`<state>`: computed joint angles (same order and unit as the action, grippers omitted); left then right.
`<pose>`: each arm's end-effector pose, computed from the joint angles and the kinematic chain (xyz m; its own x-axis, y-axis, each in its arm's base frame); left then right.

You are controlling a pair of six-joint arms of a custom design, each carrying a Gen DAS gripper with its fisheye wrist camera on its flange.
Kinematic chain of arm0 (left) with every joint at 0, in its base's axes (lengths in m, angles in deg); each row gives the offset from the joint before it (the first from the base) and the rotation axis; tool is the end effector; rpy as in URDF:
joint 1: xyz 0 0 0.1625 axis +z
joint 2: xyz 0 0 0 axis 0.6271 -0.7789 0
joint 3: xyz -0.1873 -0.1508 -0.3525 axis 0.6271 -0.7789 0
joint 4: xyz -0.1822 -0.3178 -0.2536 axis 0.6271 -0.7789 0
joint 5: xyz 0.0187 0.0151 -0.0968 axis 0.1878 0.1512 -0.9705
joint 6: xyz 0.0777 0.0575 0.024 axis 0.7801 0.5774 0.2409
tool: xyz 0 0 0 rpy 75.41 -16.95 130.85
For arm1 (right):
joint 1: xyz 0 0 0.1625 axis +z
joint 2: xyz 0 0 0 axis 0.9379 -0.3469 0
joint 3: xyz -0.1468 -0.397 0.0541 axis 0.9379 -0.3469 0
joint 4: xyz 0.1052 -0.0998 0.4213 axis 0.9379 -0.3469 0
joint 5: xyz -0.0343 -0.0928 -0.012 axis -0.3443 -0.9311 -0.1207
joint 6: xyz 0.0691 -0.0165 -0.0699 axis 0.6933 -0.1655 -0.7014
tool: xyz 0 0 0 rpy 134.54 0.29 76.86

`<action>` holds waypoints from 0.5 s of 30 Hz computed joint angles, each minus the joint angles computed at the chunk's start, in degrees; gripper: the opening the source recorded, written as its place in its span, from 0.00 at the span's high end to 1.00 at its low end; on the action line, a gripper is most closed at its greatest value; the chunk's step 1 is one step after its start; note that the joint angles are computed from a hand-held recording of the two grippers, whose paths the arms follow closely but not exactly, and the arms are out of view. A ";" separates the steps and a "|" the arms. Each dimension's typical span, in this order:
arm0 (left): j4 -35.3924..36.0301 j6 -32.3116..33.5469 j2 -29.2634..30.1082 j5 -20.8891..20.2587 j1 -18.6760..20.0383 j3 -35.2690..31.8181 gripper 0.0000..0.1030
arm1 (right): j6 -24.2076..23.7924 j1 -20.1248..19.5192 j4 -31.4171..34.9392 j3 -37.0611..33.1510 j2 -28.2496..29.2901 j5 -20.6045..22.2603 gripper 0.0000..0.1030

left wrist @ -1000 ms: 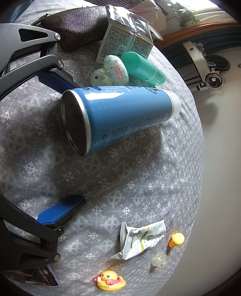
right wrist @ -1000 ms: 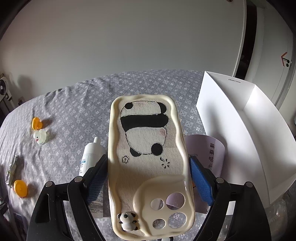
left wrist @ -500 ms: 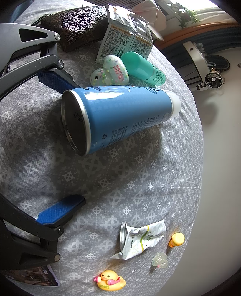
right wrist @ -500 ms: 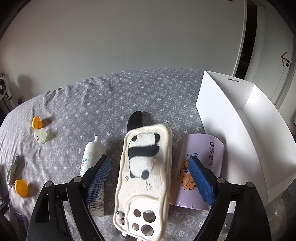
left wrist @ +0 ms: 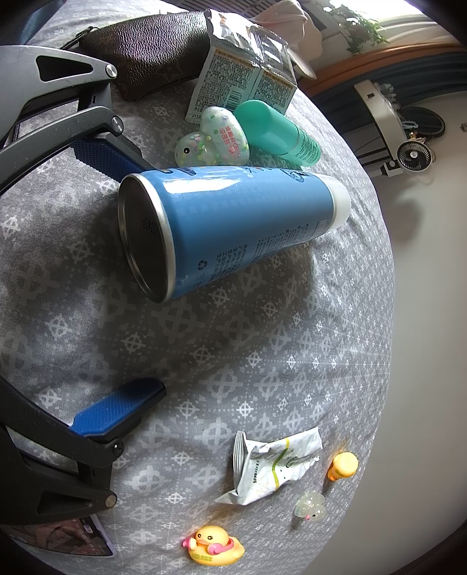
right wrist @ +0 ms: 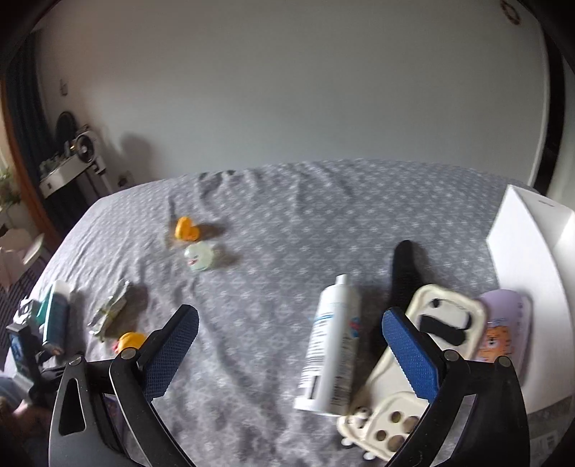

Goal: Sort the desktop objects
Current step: 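Move the right tool toward the large yellow rubber duck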

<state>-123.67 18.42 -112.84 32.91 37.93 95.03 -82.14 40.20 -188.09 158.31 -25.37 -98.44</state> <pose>0.0110 -0.7860 0.3801 -0.6096 0.3206 -0.7250 0.6548 0.7191 -0.2327 0.3019 -0.6772 0.0987 -0.7547 0.3345 0.5643 -0.2573 0.6403 -0.7237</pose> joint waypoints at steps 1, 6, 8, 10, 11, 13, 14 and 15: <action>0.00 0.00 0.00 0.00 0.00 0.00 0.00 | 0.58 -0.03 2.40 -1.19 0.99 1.19 0.00; -0.01 0.03 0.00 0.00 0.00 0.00 0.00 | 3.01 -0.92 13.58 -6.71 5.52 7.30 0.00; -0.01 0.03 0.00 0.00 0.00 0.00 0.00 | 3.53 -1.28 16.69 -8.71 7.07 8.90 0.00; -0.01 0.03 0.00 0.00 0.00 0.00 0.00 | 3.55 -1.47 19.03 -10.92 8.67 10.32 0.00; -0.03 0.03 0.01 -0.01 0.00 0.00 0.00 | 3.47 -1.50 20.21 -11.99 9.39 10.79 0.00; -0.03 0.03 0.01 -0.01 0.00 0.00 0.00 | 3.52 -1.66 23.03 -14.52 10.95 11.63 0.00; -0.03 0.03 0.01 -0.01 0.00 0.00 0.00 | 3.76 -1.71 24.28 -15.79 11.76 12.03 0.00; -0.03 0.03 0.01 -0.01 0.00 0.00 0.00 | 4.06 -1.75 25.44 -16.89 12.46 12.35 0.00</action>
<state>-123.70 18.45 -112.82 32.90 37.94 95.04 -78.08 38.45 -162.64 141.42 -12.91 -86.09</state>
